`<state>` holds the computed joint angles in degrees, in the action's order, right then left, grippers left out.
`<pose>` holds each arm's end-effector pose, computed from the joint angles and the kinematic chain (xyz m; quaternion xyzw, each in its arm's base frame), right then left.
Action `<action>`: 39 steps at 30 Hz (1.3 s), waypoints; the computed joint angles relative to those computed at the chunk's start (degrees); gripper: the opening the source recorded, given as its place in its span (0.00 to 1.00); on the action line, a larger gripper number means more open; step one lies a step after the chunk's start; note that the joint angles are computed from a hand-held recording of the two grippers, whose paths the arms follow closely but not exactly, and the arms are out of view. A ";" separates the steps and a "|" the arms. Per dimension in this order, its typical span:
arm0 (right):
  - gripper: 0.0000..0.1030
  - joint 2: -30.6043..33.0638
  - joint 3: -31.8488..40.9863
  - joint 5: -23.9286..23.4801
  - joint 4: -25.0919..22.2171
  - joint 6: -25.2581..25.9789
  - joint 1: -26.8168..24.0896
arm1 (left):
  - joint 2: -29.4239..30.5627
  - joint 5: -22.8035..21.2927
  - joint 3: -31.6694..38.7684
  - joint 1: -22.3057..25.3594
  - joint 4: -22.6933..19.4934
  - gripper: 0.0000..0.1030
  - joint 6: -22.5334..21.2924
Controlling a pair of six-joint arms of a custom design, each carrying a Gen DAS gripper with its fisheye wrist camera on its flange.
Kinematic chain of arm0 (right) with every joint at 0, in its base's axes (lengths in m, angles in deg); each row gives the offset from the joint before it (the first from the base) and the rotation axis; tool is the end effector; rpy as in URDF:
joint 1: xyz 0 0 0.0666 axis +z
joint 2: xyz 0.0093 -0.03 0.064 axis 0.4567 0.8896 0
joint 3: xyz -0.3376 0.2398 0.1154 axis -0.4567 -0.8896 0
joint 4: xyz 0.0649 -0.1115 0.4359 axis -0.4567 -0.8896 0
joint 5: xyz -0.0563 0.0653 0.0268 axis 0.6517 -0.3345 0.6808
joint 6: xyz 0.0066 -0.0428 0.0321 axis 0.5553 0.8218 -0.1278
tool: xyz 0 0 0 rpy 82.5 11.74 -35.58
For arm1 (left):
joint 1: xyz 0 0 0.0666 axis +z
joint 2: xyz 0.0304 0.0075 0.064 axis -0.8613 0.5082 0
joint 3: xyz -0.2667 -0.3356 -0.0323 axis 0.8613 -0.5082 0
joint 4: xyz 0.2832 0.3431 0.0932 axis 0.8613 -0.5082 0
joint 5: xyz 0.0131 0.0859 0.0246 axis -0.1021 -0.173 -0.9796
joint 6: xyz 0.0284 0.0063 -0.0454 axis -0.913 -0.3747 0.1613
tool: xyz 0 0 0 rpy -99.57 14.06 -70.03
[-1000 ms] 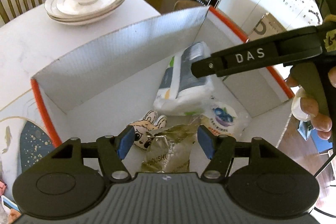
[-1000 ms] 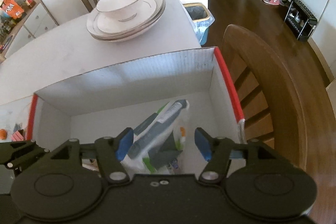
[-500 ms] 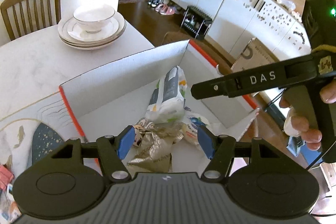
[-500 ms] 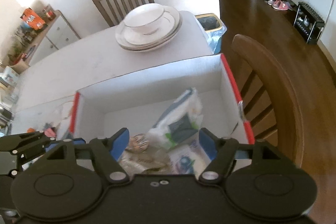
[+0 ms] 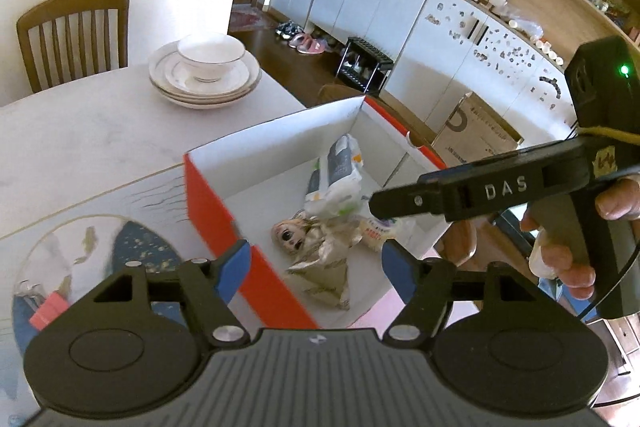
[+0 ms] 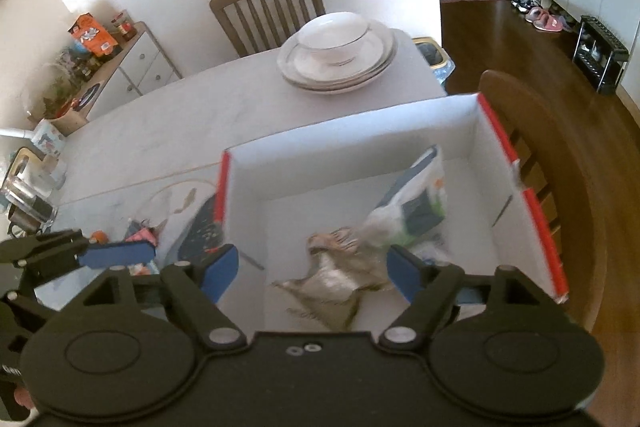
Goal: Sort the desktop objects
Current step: 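Withdraw both tools from the box toward the items on the mat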
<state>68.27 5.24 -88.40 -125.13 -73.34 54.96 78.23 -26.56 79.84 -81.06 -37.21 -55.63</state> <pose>0.4201 0.2267 0.5650 -0.1018 0.9466 0.1809 0.2467 0.3828 -0.1587 0.5650 0.1001 0.9226 -0.1862 0.3227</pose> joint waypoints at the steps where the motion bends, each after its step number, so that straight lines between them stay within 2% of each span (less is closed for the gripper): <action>1: 0.80 -0.15 -0.13 0.53 0.01 -0.47 0.87 | -0.65 0.38 -0.47 0.71 -0.24 0.70 -0.60; 10: 0.84 0.89 0.29 5.00 -0.26 -7.44 8.92 | -6.08 4.41 -4.45 9.11 -3.02 0.70 -7.15; 17: 0.87 2.74 1.57 9.48 -0.45 -10.52 15.09 | -9.05 8.94 -7.30 17.46 -4.58 0.75 -12.24; 19: 0.89 3.36 1.94 10.55 -0.32 -11.53 16.50 | -9.70 10.40 -7.91 19.95 -5.05 0.79 -14.02; 31: 0.91 8.76 5.41 14.62 -1.65 -17.16 22.53 | -11.35 18.00 -11.17 33.49 -7.10 0.90 -24.21; 33: 0.91 9.81 6.16 15.31 -2.03 -17.89 23.29 | -11.14 18.57 -11.71 35.73 -7.56 0.98 -25.97; 39: 0.92 13.03 8.24 15.77 -2.42 -20.60 24.81 | -10.14 18.77 -13.38 40.64 -8.16 0.98 -32.10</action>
